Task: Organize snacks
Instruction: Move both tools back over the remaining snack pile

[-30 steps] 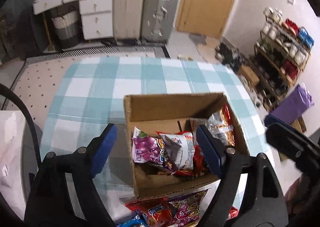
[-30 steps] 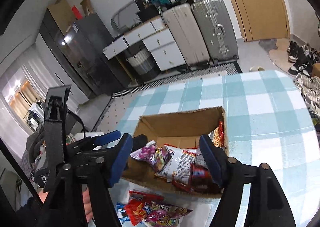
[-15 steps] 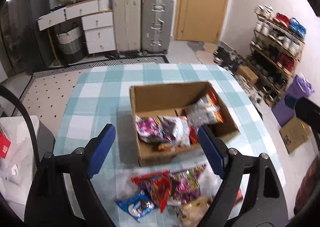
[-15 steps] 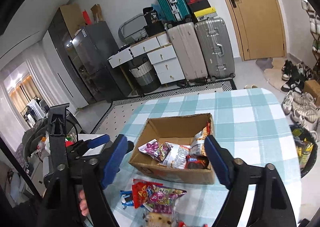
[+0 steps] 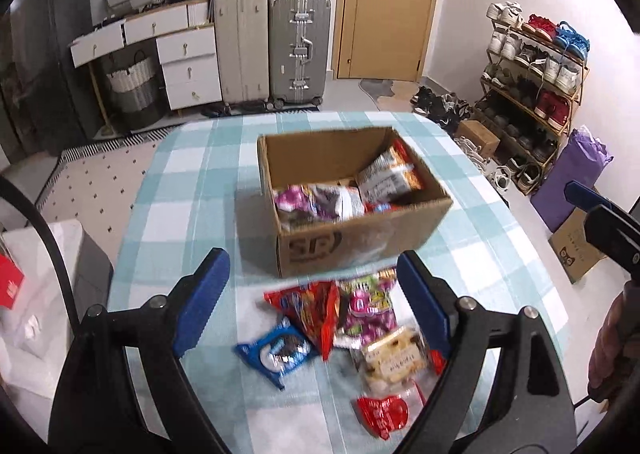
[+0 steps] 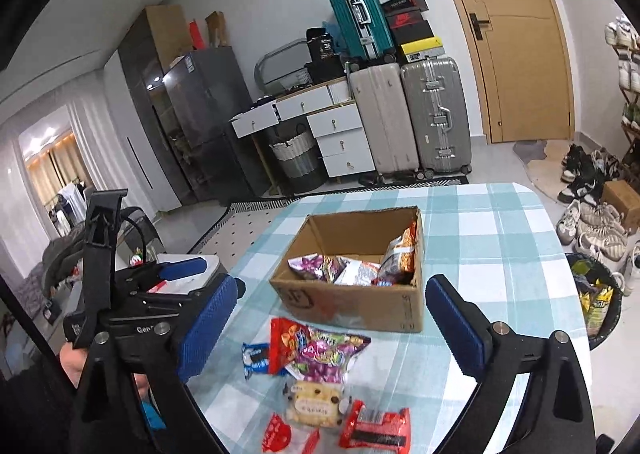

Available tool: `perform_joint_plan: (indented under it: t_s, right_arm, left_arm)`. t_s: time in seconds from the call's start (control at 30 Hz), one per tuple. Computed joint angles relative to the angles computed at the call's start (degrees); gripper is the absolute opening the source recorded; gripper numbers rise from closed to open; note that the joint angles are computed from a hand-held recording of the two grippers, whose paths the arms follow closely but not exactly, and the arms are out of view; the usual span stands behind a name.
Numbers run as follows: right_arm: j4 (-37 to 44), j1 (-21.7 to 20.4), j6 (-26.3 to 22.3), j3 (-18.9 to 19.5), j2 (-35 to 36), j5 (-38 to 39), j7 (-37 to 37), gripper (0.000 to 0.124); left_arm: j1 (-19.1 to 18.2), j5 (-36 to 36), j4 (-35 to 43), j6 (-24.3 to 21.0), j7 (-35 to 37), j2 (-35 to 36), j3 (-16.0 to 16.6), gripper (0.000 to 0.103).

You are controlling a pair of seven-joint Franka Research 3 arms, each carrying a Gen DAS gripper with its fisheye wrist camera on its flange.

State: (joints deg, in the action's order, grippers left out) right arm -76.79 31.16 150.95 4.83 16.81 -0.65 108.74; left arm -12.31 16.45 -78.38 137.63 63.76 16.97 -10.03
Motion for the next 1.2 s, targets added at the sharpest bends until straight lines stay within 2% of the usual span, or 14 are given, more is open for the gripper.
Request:
perform_joint_plan:
  t_s: [0.17, 0.33, 0.43, 0.57, 0.77, 0.83, 0.9, 0.97, 1.2]
  right_arm:
    - [-8.4, 0.2, 5.1, 0.4, -4.1, -1.1, 0.4, 0.099]
    - [-12.9, 0.1, 6.6, 0.7, -5.9, -2.0, 1.8, 0.099]
    - [-14.7, -0.2, 7.4, 1.2, -6.0, -1.4, 1.4, 0.099]
    - [-16.6, -1.0, 7.6, 2.7, -6.0, 2.6, -1.7, 0.099]
    - [-19.9, -0.7, 9.0, 2.8, -5.9, 4.1, -2.9, 0.099]
    - [-20.9, -0.9, 9.7, 3.2, -5.8, 5.6, -4.0, 0.099]
    - [-21.6, -1.2, 10.3, 3.6, -5.6, 7.3, -5.5, 0.099]
    - [-22.6, -1.6, 11.8, 4.2, -5.3, 9.7, -7.5, 0.099]
    - [-22.8, -3.0, 12.1, 5.4, -4.0, 17.1, -13.0, 0.099]
  left_arm:
    - [0.6, 1.4, -10.4, 5.9, -1.5, -5.1, 0.2, 0.084]
    - [1.4, 3.1, -17.4, 9.5, -3.4, -8.5, 0.3, 0.085]
    - [2.6, 0.8, -20.2, 10.5, -2.1, -9.5, 0.0, 0.085]
    - [2.8, 2.0, -22.2, 10.0, -2.0, -9.4, 0.2, 0.086]
    - [3.1, 3.6, -24.4, 9.9, -0.6, -8.4, 0.3, 0.087]
    - [4.1, -0.9, -25.3, 11.3, 2.1, -8.0, -0.4, 0.091]
    - [4.3, -1.8, -25.7, 12.5, 2.1, -7.6, -0.3, 0.102]
    - [4.5, -2.2, -26.6, 15.0, 3.1, -7.5, -0.3, 0.102]
    - [4.1, -1.6, -23.4, 12.2, 5.0, -4.1, -0.1, 0.102]
